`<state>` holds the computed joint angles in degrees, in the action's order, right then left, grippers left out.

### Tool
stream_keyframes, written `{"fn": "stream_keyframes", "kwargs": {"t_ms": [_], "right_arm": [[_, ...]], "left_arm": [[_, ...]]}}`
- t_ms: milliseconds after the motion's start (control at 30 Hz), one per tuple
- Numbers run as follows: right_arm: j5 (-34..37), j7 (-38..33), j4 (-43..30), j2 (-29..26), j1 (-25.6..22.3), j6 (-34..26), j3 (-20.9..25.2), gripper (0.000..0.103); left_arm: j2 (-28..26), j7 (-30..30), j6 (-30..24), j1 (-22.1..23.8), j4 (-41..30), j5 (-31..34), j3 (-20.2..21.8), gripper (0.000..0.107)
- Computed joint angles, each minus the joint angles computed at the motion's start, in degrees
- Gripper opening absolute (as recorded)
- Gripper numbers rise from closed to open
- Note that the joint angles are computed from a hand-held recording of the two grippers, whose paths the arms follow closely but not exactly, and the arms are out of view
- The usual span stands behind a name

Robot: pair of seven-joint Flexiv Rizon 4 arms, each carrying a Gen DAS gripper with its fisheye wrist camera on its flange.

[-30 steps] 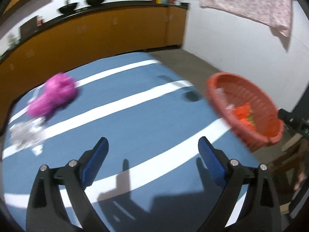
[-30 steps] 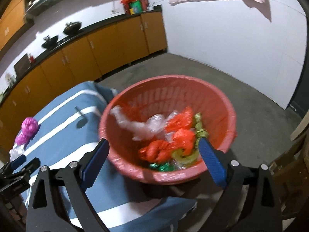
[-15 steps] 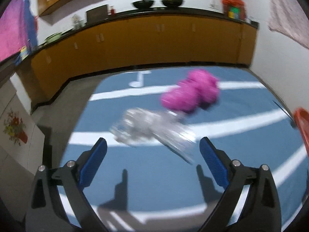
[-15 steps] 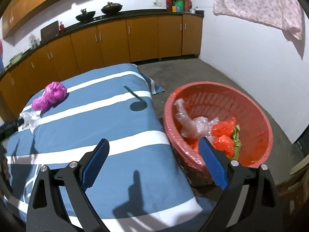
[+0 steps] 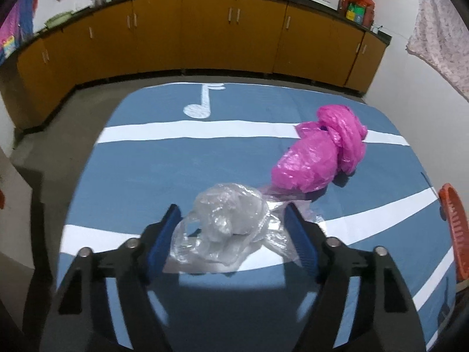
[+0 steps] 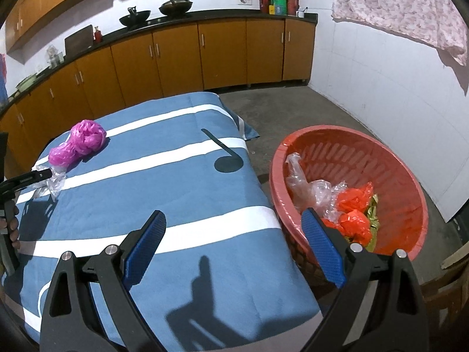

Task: Collect trash
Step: 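Close the left tool on the small clear plastic bag, then grasp the pink plastic bag with the right tool while the left tool holds the clear bag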

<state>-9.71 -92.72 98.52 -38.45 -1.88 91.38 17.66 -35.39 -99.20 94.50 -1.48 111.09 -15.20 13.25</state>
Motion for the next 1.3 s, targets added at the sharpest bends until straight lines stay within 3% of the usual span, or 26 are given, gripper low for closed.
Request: {"fn": "stream_keyframes", "kwargs": {"t_ms": [67, 200, 467, 600, 833, 1000, 1067, 1167, 1300], "right_arm": [[-0.2, -0.2, 0.0, 0.0, 0.3, 0.0, -0.1, 0.093], [-0.3, -0.3, 0.1, 0.0, 0.7, 0.1, 0.0, 0.093], [-0.7, -1.6, 0.2, 0.4, 0.9, 0.6, 2.5, 0.093], [-1.0, -2.4, -0.8, 0.0, 1.2, 0.3, 4.8, 0.093], [-0.6, -1.1, -5.0, -2.3, 7.1, -2.3, 6.0, 0.093], [-0.1, 2.8, -9.6, -4.8, 15.0, -4.2, 2.7, 0.090], [-0.2, 6.6, -12.4, -6.1, 20.1, -4.7, -1.5, 0.090], [-0.9, 13.9, -17.3, -8.5, 26.6, -6.0, -8.1, 0.090], [-2.4, 22.5, -24.3, -12.0, 30.7, -11.5, -12.5, 0.090]], "left_arm": [[0.4, 1.8, 1.1, 3.6, 0.4, 0.6, -4.1, 0.055], [0.6, 3.5, 2.2, 3.6, 0.8, 1.1, -4.5, 0.032], [2.1, 3.2, 5.7, 1.0, 4.9, -0.8, -2.2, 0.021], [3.5, 2.2, 7.7, -3.2, 8.2, -3.0, 2.0, 0.021], [4.3, 1.5, 11.0, -16.4, 14.0, -12.8, 14.8, 0.021], [5.4, 2.6, 14.6, -17.5, 17.4, -18.2, 15.6, 0.021], [5.3, 3.4, 16.4, -18.6, 18.3, -20.7, 16.2, 0.021], [6.0, 4.5, 18.8, -17.4, 19.4, -22.4, 14.3, 0.021], [7.5, 5.3, 21.4, -13.4, 20.9, -22.8, 10.2, 0.021]]}}
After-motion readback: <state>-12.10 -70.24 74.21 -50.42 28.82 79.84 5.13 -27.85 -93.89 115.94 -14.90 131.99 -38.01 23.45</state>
